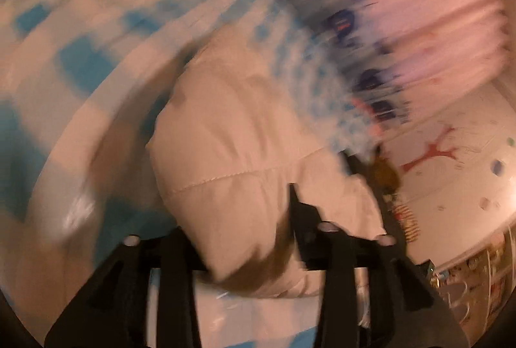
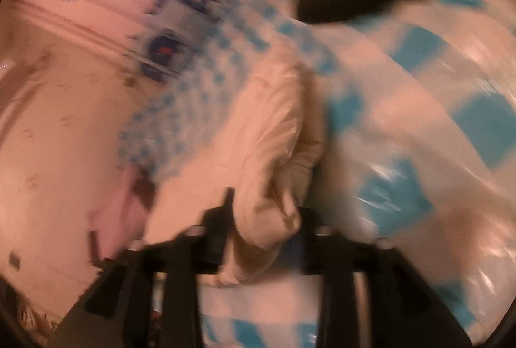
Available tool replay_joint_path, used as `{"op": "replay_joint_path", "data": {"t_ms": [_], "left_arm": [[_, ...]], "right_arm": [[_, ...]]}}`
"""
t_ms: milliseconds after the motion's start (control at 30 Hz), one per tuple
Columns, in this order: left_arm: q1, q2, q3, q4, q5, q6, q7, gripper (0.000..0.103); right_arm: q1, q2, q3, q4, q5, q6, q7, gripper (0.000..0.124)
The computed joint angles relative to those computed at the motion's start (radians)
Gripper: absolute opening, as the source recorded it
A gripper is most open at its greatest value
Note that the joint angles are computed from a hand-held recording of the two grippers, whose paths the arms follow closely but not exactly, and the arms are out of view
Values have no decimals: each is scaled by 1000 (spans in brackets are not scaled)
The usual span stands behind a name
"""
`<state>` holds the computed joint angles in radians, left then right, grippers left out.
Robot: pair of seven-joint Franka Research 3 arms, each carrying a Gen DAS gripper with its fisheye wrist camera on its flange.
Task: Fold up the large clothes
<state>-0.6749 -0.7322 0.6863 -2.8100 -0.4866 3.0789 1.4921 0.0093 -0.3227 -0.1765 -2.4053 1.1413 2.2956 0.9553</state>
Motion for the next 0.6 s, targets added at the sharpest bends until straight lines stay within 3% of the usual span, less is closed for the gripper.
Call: {"op": "replay_joint_path", "data": {"t_ms": [67,133,167,200,267,433,533,567,600], "left_arm": [[57,56,-33,17,-27,-64,-68,74],[140,98,-121,11,-48,-38,-127,84],[165,119,-149,17,-44,-36,-140,88],[185,146,-173,30,-42,-43,-156,90],[168,179,-171,52,-60,-32,-152,91],[71,244,-106,118,-131,-4,-94,92],[28,264,-62,139,-173,-1,-49,92],[11,268,-42,148,-190,-9,-29,92],[1,270,-31,152,-209,-12,-12,92]], "right_arm": [[-31,-5,7,-27,-44,74,76,50],[-44,-43,22,-57,-57,191,111,60],[-45,-77,53,-75,-71,301,103,60],[-21,-95,54,-78,-74,355,71,61],[53,-108,61,-44,-69,402,-33,64],[199,42,138,121,-206,454,-100,69],[207,205,223,225,-471,474,51,69],[208,262,225,261,-611,430,160,70],[189,331,242,305,-708,331,230,73]]}}
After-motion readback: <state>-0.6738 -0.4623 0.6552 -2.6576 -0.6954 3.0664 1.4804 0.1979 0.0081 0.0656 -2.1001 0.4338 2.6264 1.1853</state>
